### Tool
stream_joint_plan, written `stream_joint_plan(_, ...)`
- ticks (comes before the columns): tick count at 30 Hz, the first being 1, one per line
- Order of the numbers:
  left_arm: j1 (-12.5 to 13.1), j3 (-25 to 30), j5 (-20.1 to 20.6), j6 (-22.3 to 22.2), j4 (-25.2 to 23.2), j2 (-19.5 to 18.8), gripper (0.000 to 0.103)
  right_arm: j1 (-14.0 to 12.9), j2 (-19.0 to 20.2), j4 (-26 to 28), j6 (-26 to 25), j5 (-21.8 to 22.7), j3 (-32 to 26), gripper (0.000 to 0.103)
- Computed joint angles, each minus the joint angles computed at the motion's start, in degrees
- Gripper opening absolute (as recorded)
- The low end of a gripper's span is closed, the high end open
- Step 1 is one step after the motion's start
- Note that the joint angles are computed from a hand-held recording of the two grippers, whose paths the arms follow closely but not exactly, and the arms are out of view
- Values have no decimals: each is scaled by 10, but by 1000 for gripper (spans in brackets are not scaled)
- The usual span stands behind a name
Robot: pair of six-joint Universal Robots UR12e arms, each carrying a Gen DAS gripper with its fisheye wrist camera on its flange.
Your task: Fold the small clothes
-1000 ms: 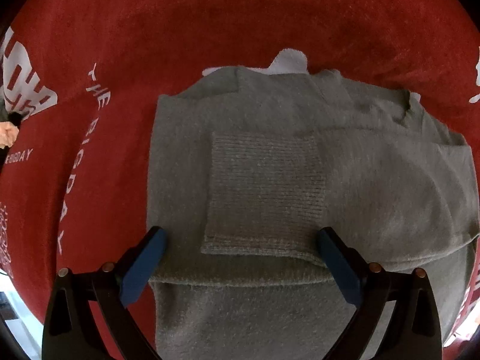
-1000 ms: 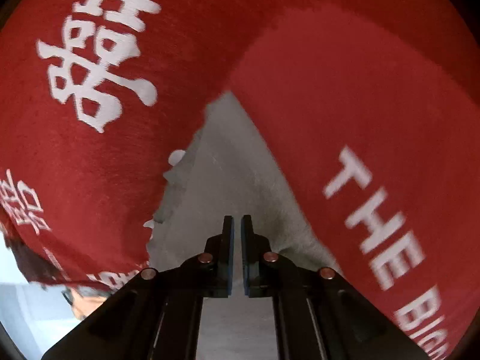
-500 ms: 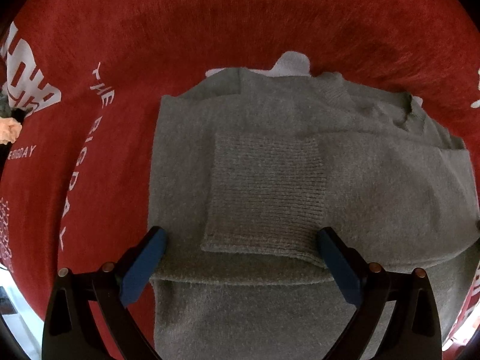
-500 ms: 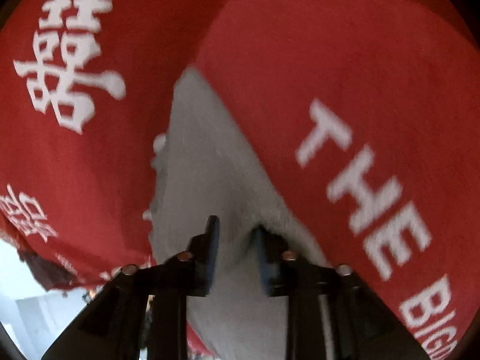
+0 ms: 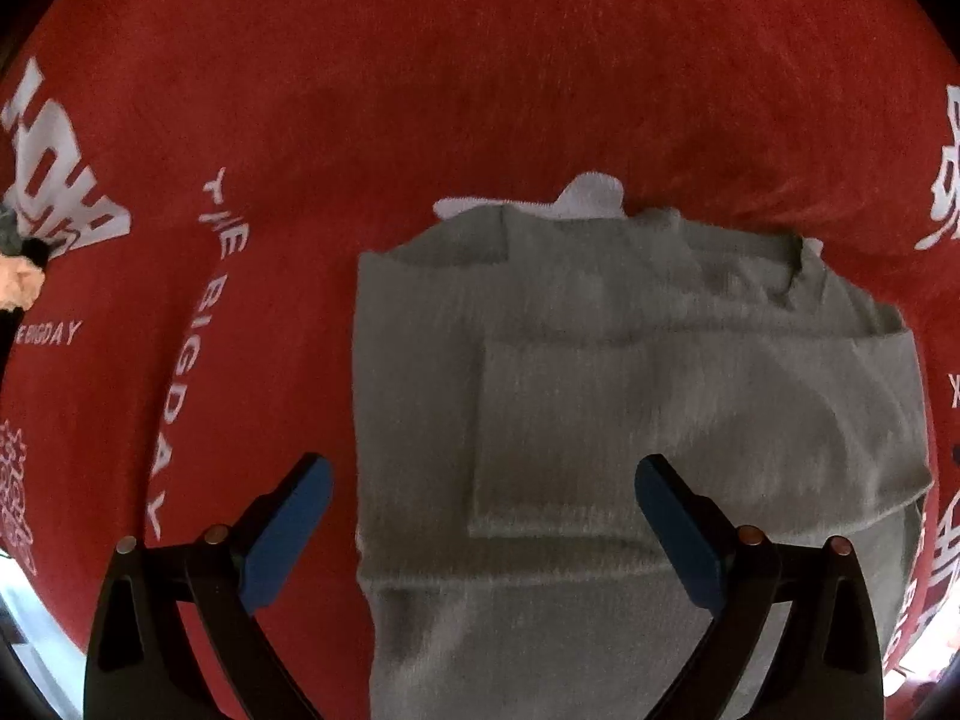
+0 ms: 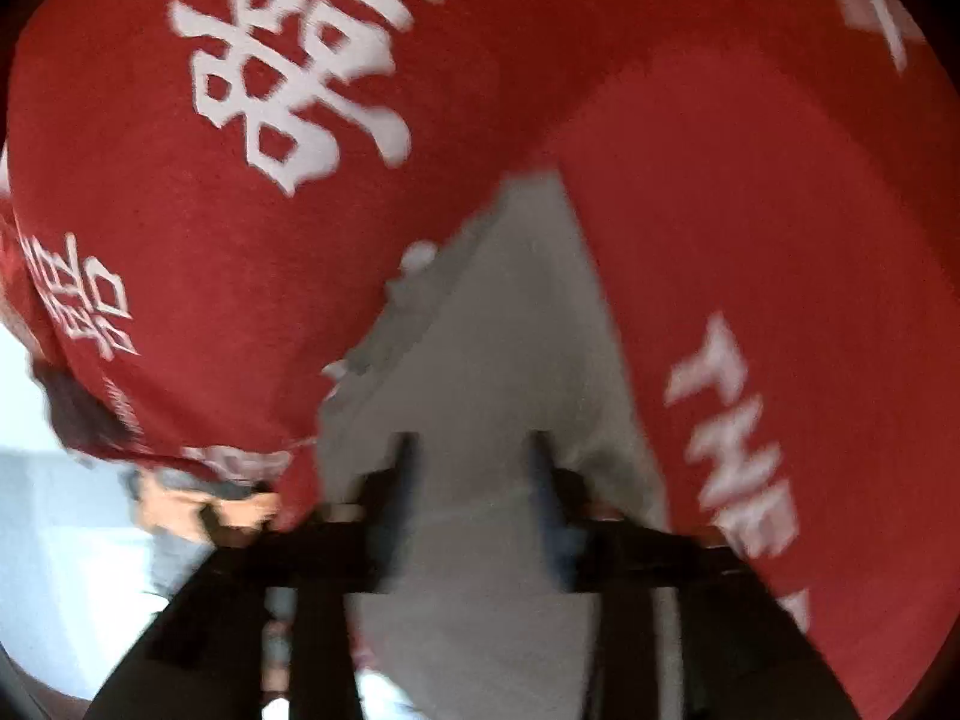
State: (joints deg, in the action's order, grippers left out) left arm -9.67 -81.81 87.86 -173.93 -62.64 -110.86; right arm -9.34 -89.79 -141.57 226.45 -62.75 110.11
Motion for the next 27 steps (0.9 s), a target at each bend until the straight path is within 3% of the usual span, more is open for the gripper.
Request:
stream_joint_plan(2, -3, 11, -3, -5, -1, -10, 101, -14, 23, -8, 3, -6, -7, 62)
stream_joint_plan(6, -2, 20, -39, -30, 2, -23, 101, -30, 68, -13, 17, 31, -15, 62)
stream_joint_plan(8, -2, 20, -54, -37, 2, -26, 101, -36, 80, -52, 21, 50, -10, 62)
stream_joint_plan(9, -4, 21, -49, -37, -1, -29, 101, -44, 88, -77, 42, 81, -6, 62)
stream_joint_plan(11, -7, 22, -36, -36, -9, -34, 101, -55, 97, -78, 59, 136, -3, 41)
stream_joint_plan(12, -9, 22, -28, -37, -15, -35, 101, -55, 101, -42, 36, 150, -11, 17)
stream_joint_plan(13, -9, 21, -25, -37, -16, -35, 101, -52, 101, 0, -8, 147, -24, 15)
stream_joint_plan(15, -10, 14, -19, -34, -7, -32, 101, -45, 95, 35, -57, 112, -40, 11)
stream_joint_plan(20, -13, 5, -12, -28, 3, -28, 102, -3, 101, 134, -135, -72, -100, 3)
stream_joint_plan(21, -15, 10, -8, -32, -5, -27, 101, -7, 102, 150, -122, -74, -99, 3)
stream_joint_plan(24, -15, 14, 2, -44, 4, -20, 101, -13, 88, 112, -82, -60, -75, 5)
stream_joint_plan(27, -4, 25, 1, -59, 14, -23, 101, -8, 76, 82, -80, -49, -67, 7)
